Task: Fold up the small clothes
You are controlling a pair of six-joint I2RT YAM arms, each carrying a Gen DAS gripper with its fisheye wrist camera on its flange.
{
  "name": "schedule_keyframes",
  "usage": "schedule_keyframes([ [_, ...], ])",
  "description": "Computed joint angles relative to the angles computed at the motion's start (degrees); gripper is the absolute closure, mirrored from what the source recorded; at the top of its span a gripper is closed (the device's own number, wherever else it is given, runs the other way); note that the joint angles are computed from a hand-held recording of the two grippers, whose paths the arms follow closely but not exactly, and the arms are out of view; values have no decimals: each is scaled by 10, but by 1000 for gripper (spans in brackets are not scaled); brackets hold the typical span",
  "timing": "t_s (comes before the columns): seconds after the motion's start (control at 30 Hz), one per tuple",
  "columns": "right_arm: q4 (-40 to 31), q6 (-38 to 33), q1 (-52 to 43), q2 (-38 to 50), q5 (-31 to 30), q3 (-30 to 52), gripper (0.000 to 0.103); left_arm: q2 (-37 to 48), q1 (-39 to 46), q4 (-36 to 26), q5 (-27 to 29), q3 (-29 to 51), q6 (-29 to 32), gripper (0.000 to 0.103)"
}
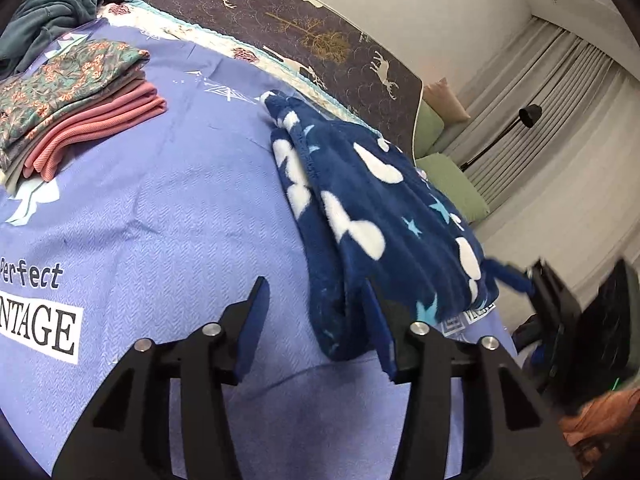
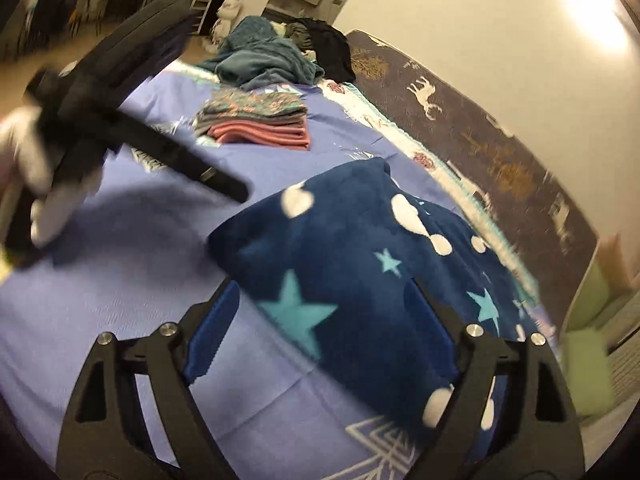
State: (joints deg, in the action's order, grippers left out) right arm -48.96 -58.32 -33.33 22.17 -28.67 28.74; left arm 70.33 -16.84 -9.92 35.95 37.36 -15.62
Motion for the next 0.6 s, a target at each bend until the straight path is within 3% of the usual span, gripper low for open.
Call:
schedule_keyframes([
  [0.1, -20, 22, 4, 2, 7, -2, 18, 4, -6, 4, 10, 5, -12, 51],
  [0.17, -38, 17, -34, 34, -21, 16, 22, 2, -14, 3, 7, 6, -17, 50],
  [0.27, -66, 1, -189, 111, -123, 68, 36, 8, -35, -4, -14, 10, -12, 50],
  [0.37, -53, 58, -307, 252, -170, 132, 51, 34, -55, -1, -35, 15, -9, 49],
  [0.43, 1, 133, -324, 334, -142, 149, 54, 46, -68, 11, -53, 12, -9, 48],
  [0.5, 54, 164, -288, 418, -45, 147, 55, 43, -79, 11, -67, 11, -4, 46],
  [0.53, 73, 177, -291, 470, -30, 137, 55, 43, -81, 12, -70, 11, -3, 46],
  [0.6, 66, 142, -327, 487, -75, 136, 55, 39, -82, 18, -72, 3, -3, 46],
])
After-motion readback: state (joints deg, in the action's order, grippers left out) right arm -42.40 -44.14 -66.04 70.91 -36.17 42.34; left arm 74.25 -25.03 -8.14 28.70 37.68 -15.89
